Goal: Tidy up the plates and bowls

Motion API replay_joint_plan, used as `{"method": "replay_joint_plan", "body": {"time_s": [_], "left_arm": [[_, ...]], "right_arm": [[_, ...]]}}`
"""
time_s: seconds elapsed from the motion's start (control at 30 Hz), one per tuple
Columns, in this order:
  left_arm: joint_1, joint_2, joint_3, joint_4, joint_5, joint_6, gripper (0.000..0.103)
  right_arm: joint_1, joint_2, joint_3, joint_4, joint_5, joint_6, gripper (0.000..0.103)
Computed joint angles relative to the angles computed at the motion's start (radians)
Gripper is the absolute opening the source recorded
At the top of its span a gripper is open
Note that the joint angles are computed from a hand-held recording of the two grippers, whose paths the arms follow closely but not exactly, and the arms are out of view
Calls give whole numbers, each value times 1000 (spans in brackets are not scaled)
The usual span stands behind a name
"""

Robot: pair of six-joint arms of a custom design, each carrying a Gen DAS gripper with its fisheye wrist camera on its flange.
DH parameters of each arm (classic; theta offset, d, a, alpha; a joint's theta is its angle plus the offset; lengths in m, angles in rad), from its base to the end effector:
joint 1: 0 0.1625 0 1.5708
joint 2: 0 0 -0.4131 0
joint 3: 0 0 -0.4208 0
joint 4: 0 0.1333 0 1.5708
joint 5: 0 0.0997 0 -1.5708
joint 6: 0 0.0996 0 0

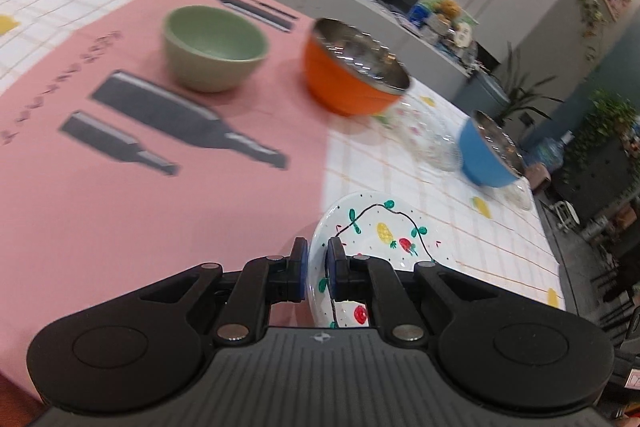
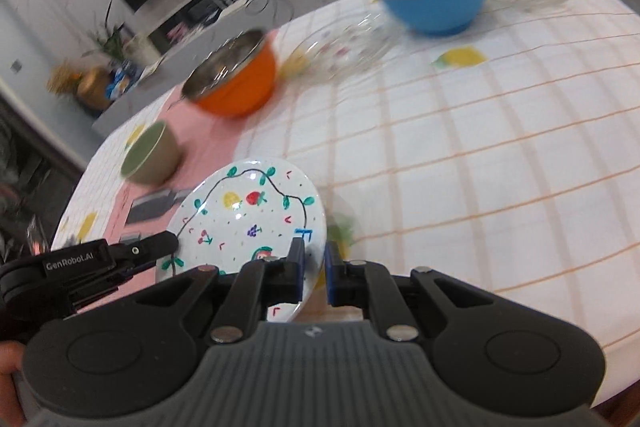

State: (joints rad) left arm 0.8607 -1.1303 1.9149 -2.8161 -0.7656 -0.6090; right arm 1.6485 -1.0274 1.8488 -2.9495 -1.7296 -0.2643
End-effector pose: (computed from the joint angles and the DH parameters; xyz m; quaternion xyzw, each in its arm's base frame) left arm -0.2316 -0.5841 0.2214 -0.0441 0.8991 -0.3998 0.1727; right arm 0.1666 -0.6258 0.1773 0.1416 -0.9481 0.2659 0.1015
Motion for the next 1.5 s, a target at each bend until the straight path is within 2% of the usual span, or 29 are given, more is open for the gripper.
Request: {"method": "replay_joint_plan", "body": {"time_s": [0.2,0.47,0.63,1.17,1.3,1.33,1.37,1.4,1.5], "left_arm": [[0,-47,51,31,14,-44,11],[-5,-59,68,65,31,-71,11],[-5,-55,80,30,38,-50,12],[-23,-35,77,49,88,14,16],[-26,-43,88,16,93,21,16],[-31,-45,88,20,112,18,16],[-38,-45,88,19,129,18,16],[-42,-47,86,16,135,20,16],[-51,-51,71,10,128,26,16]], "right_arm": [[25,23,-1,27,-25,-4,8],[29,19,8,32,-36,-15,8],[30,25,6,28,-42,-25,8],[33,27,22,-5,-54,-46,8],[30,21,29,-19,-45,-30,15],[29,17,32,-27,-45,-28,19],[28,13,35,-37,-47,-27,29],[27,10,40,-53,-50,-24,32],[16,-3,46,-73,-37,-15,32]]}}
